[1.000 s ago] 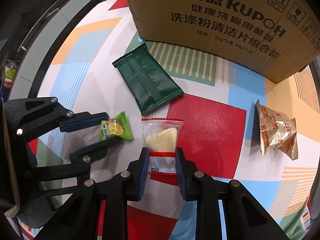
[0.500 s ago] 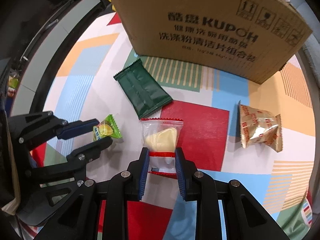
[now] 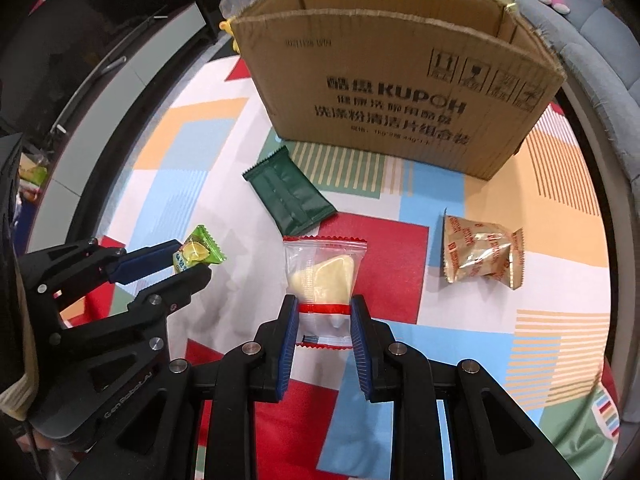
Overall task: Organize snacks
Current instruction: 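Lift and carry the yellow-green packet with the left tool while the right carries the cake packet over the box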
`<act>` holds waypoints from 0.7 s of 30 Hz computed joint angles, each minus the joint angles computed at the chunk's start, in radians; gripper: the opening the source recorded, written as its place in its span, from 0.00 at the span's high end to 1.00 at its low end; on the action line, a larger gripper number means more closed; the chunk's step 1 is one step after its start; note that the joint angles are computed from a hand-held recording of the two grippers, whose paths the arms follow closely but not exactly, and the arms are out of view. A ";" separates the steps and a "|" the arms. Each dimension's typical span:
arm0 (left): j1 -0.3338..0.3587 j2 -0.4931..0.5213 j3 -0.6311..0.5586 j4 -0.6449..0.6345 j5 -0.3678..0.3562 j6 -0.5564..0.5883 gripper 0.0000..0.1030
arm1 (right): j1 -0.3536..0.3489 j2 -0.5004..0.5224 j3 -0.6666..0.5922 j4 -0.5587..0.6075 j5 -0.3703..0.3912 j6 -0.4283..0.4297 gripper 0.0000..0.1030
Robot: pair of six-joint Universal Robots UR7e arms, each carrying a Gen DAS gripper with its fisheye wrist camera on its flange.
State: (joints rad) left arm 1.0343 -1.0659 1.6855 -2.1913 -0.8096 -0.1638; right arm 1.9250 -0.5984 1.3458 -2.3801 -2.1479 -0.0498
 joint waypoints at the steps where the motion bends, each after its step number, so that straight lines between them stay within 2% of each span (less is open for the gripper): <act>1: -0.004 -0.005 0.000 0.003 -0.002 -0.014 0.75 | 0.002 -0.004 0.002 -0.005 0.001 -0.003 0.74; 21: -0.092 -0.026 -0.011 0.002 0.087 -0.149 0.75 | 0.030 -0.088 0.051 -0.107 0.019 -0.028 0.74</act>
State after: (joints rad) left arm 0.9424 -1.0914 1.6742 -2.1896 -0.7231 -0.3133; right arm 1.9549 -0.6860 1.3964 -2.4875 -2.1291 -0.0778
